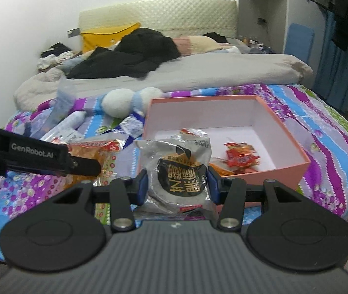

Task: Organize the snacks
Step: 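Carry both held bags over the pink box, then lower both bags into the pink box and open both tools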

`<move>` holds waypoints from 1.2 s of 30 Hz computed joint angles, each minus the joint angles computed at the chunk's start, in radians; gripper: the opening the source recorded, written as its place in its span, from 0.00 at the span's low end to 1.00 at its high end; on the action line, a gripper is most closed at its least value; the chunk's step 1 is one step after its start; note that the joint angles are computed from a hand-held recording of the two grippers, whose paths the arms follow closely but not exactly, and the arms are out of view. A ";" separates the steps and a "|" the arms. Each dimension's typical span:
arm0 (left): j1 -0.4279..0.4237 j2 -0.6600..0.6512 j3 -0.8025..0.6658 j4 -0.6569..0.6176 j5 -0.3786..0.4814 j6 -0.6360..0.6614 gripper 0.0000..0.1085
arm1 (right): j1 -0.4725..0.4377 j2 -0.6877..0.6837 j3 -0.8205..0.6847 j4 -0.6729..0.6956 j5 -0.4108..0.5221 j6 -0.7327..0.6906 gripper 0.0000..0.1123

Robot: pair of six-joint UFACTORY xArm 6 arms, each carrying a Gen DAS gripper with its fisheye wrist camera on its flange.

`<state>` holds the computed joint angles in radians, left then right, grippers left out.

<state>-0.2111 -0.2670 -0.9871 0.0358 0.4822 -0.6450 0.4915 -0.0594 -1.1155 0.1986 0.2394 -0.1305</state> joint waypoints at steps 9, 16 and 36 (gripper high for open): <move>0.036 0.303 -0.336 -0.056 0.047 0.120 0.46 | -0.066 0.207 -0.223 0.034 0.046 -0.010 0.45; 0.079 0.588 -0.682 -0.093 0.139 0.180 0.46 | -0.106 0.462 -0.524 0.029 0.127 -0.012 0.45; 0.103 0.979 -1.215 -0.004 0.389 0.177 0.79 | -0.147 0.873 -1.095 0.034 0.423 0.002 0.52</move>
<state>-0.1079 0.7125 -2.2018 0.0318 0.8710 -0.4683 0.3441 0.8136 -2.2107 0.2330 0.6627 -0.1281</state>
